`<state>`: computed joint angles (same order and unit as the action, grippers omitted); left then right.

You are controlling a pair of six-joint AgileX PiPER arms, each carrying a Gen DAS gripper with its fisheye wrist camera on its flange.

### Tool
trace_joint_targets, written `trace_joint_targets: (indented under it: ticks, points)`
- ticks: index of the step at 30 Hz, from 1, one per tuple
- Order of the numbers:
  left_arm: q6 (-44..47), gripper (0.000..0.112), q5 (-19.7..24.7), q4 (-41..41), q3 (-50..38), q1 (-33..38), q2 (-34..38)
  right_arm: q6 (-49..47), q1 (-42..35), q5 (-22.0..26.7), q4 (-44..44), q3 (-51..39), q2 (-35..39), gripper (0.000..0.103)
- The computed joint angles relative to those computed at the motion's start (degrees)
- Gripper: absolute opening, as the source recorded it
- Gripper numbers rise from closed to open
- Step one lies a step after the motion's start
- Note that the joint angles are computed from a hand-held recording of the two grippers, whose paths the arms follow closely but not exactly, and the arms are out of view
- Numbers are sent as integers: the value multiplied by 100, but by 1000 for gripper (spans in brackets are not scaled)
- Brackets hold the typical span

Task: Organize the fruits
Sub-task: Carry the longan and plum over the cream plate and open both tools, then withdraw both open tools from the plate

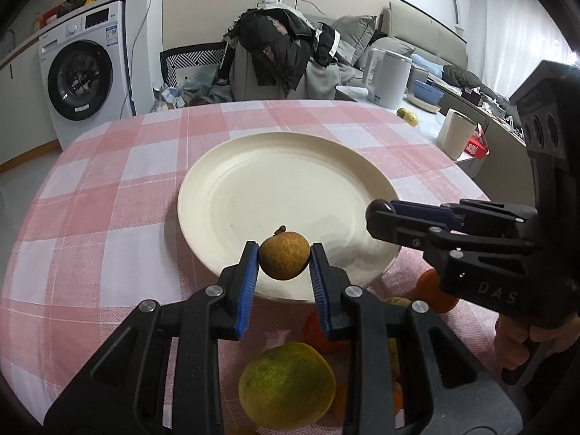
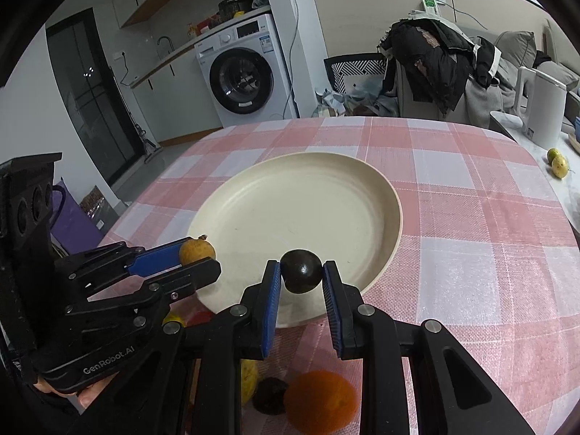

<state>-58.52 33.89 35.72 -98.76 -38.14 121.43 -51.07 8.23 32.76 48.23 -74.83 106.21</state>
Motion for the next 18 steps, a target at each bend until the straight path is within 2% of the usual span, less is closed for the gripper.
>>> trace_joint_targets:
  ticks: [4,6,7,9,10,12,13,15,17,18]
  points:
    - [75,26,24,-49,-148,72,134,58,-23,83,-96,-119,89,25]
    - [-173,28,-32,171,-67,50,94,270,13,37,-312,-141,95,29]
    - [-219,29,-63,208,8,45,28,406,43,-63,-433,-111,69,34]
    - [-231,44,-69,201,76,35,-33,407,31,-208,-393,3,-23,47]
    - [-412,49,-27,359,180,-9,-127,351,-3,-225,-304,54,-70,50]
    - [-788,65,-36,724,429,-84,-322,338,-79,-259,-192,195,-223,59]
    - [-1009,69,-38,940,583,-131,-442,335,-114,-270,-155,267,-306,64]
    - [-1576,83,-34,1458,971,-260,-750,181,-217,-295,41,528,-558,90]
    - [-2166,88,16,1935,1409,-417,-1101,-136,-323,-290,351,842,-849,97]
    - [-2453,94,37,2119,1658,-496,-1307,-271,-349,-271,452,963,-972,100]
